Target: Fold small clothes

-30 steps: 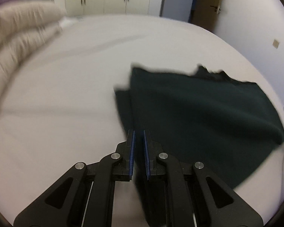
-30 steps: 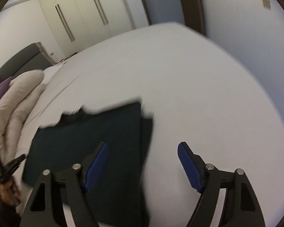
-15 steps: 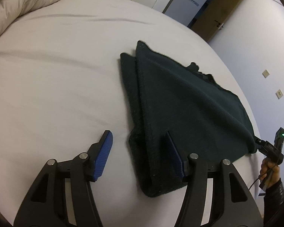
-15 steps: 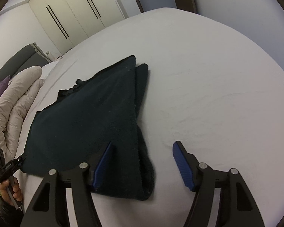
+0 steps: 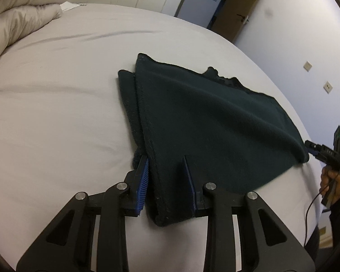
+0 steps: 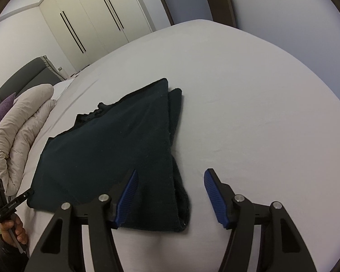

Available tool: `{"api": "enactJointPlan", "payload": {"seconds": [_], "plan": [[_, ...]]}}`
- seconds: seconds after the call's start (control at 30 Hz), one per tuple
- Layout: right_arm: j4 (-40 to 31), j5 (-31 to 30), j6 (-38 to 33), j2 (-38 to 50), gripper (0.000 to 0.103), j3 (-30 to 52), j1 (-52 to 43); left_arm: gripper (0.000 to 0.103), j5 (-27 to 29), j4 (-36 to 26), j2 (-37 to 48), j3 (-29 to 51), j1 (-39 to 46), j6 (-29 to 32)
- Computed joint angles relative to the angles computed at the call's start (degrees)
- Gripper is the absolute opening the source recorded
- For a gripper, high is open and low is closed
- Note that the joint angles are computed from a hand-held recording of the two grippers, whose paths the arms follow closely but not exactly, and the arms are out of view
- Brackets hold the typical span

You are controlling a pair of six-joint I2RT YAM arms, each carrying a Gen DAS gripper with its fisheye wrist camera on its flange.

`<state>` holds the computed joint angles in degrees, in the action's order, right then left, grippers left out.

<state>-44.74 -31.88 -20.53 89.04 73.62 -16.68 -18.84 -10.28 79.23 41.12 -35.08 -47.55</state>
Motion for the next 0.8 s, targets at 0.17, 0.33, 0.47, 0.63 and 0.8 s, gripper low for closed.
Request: {"api": "enactJointPlan", "payload": {"seconds": [0.17, 0.33, 0.47, 0.63, 0.8], "plan": [[0.04, -0.12, -0.20, 0.24, 0.062, -0.68, -0.54, 0.028, -1.84, -1.00, -1.03, -0.34, -1.26, -1.04], [-0.10, -0.37, -0.65, 0.31, 0.059, -0.93, -0.64, 0.028, -5.17, -3.33, -2.61, -0.52, -5.17, -2.97], [-0.54, -0.02, -1.54, 0.36, 0.053, -1.16, 0.13, 0.028, -3.31, -4.07, 0.22, 0.70, -5.84, -3.07], [-0.08, 0.74, -1.41, 0.58, 0.052, -1.41, 0.53, 0.017, -0.97, -3.69, 1.16, 0.39, -4.44, -3.75], [-0.31, 1.19, -1.98, 1.08, 0.047, -1.07, 0.75, 0.004, -0.62, -4.05, 1.77, 0.82, -4.02, -3.76]]}}
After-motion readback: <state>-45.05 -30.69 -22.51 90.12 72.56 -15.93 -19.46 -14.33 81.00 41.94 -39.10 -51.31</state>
